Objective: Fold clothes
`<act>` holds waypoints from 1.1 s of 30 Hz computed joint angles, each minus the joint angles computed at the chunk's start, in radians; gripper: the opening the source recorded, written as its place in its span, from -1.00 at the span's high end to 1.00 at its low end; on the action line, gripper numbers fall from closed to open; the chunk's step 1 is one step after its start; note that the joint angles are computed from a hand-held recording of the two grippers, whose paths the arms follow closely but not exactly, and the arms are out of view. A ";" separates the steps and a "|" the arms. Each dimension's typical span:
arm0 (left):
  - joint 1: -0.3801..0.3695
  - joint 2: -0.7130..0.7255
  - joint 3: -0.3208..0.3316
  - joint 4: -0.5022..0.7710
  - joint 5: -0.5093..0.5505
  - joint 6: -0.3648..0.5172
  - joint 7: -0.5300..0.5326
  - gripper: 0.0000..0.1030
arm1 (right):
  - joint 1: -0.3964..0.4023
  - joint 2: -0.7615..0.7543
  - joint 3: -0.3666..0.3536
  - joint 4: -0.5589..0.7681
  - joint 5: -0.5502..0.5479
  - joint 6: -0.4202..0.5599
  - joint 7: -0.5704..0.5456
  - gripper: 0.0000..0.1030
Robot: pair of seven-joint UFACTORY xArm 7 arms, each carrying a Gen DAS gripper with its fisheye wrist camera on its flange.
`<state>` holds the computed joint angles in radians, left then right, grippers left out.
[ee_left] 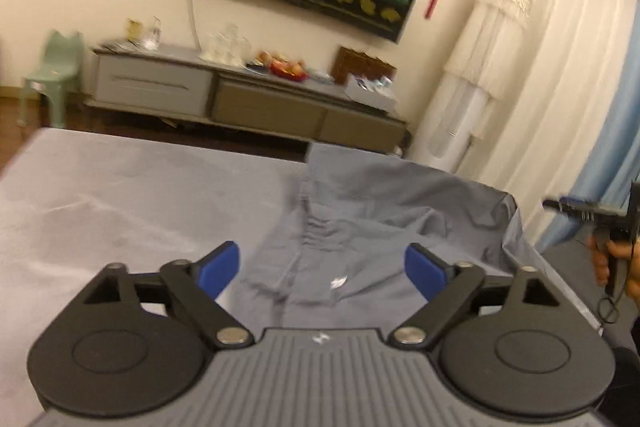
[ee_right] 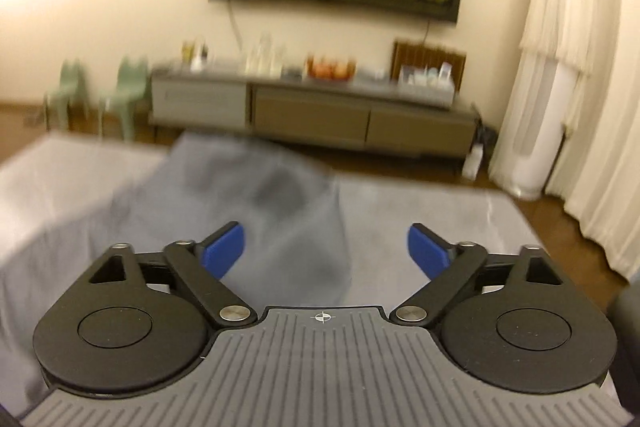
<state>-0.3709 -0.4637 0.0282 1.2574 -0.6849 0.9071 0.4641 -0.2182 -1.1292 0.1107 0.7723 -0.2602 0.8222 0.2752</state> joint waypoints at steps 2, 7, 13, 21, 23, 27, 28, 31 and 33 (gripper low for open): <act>-0.021 0.139 -0.041 0.097 0.022 0.020 -0.004 -0.91 | 0.009 0.137 -0.038 0.065 -0.013 -0.059 -0.055 -0.98; -0.013 0.469 -0.181 0.347 0.265 0.112 -0.115 -0.91 | -0.030 0.549 -0.084 0.237 -0.081 -0.052 -0.199 -0.96; -0.018 0.628 -0.227 0.473 0.362 0.212 -0.177 -0.58 | 0.037 0.766 -0.216 0.379 0.128 0.117 -0.359 0.80; -0.005 0.496 -0.238 0.303 0.234 0.062 -0.078 1.00 | -0.022 0.495 -0.277 0.182 0.304 -0.108 -0.245 0.99; 0.015 0.435 -0.213 0.268 0.108 0.046 -0.039 1.00 | -0.077 0.399 -0.270 0.127 0.292 -0.162 -0.178 0.99; 0.034 0.342 -0.191 0.216 0.119 -0.026 -0.071 0.98 | -0.321 0.167 -0.230 -0.040 0.232 -0.254 0.072 0.99; 0.032 0.345 -0.188 0.214 0.163 -0.010 -0.098 0.78 | -0.388 0.135 -0.215 -0.065 0.212 -0.237 0.142 0.98; 0.035 0.349 -0.186 0.186 0.267 0.056 -0.155 0.01 | -0.461 0.093 -0.205 -0.094 0.162 -0.179 0.245 0.89; 0.038 0.329 -0.188 0.132 0.330 0.068 -0.198 -0.19 | -0.457 0.073 -0.210 -0.107 0.131 -0.161 0.266 0.65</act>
<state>-0.3327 -0.1347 -0.1598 1.3898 -0.3553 0.9749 0.2665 -0.6756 -1.0559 -0.0993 0.6655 -0.1294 0.6614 0.5409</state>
